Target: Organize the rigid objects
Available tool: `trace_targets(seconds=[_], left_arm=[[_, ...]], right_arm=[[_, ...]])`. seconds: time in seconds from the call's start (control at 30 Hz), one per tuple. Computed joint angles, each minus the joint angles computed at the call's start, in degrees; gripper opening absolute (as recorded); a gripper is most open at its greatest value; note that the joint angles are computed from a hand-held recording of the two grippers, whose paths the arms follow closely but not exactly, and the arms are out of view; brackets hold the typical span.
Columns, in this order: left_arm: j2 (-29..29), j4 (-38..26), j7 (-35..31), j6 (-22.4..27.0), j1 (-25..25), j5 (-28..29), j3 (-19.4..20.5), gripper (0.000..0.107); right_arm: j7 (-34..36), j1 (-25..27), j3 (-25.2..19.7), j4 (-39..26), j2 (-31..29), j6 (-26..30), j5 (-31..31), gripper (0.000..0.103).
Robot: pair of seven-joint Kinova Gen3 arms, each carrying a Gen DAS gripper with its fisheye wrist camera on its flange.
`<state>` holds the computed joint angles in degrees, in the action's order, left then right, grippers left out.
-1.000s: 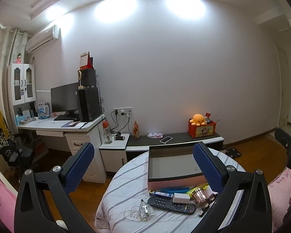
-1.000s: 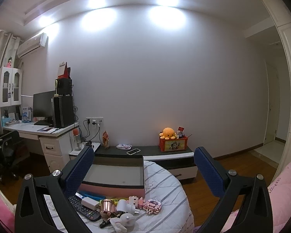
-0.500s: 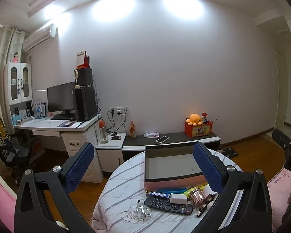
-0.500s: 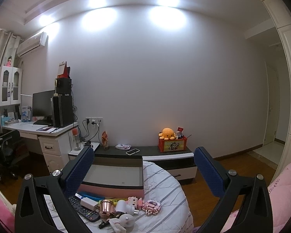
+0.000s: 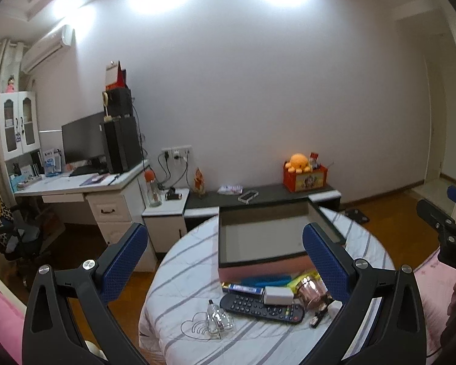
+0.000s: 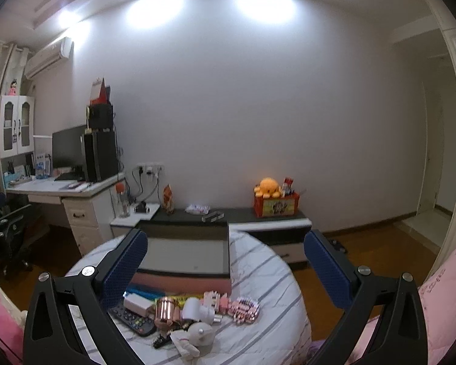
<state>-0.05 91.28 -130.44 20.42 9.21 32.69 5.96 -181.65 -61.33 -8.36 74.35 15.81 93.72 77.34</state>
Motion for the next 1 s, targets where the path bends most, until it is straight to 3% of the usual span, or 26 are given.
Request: trace_targets(seconds=[0.3, 0.47, 0.57, 0.8, 1.0], left_arm=[[5.6, -3.8, 10.7, 5.4, 0.7, -13.8, 1.4, 0.103], [9.8, -5.7, 12.1, 11.4, -0.3, -17.8, 2.3, 0.103], [12.6, -6.8, 16.5, 15.3, 1.1, -21.9, 0.6, 0.103], [18.7, -10.2, 21.4, 22.5, 0.3, -25.0, 0.3, 0.103], [22.8, -13.4, 22.1, 26.9, -0.4, -24.4, 1.3, 0.103]], right_arm=[[-0.6, 4.7, -0.4, 2.8, -0.7, -7.1, -7.2, 0.103], [-0.8, 8.0, -0.7, 5.5, -1.3, -13.0, -13.1, 0.103], [-1.3, 9.4, -0.9, 7.6, -1.6, -16.2, -16.4, 0.103], [0.2, 12.4, -1.2, 11.2, -1.7, -24.1, -22.7, 0.103], [2.4, 14.6, 0.1, 12.2, -0.3, -28.7, -27.3, 0.103]])
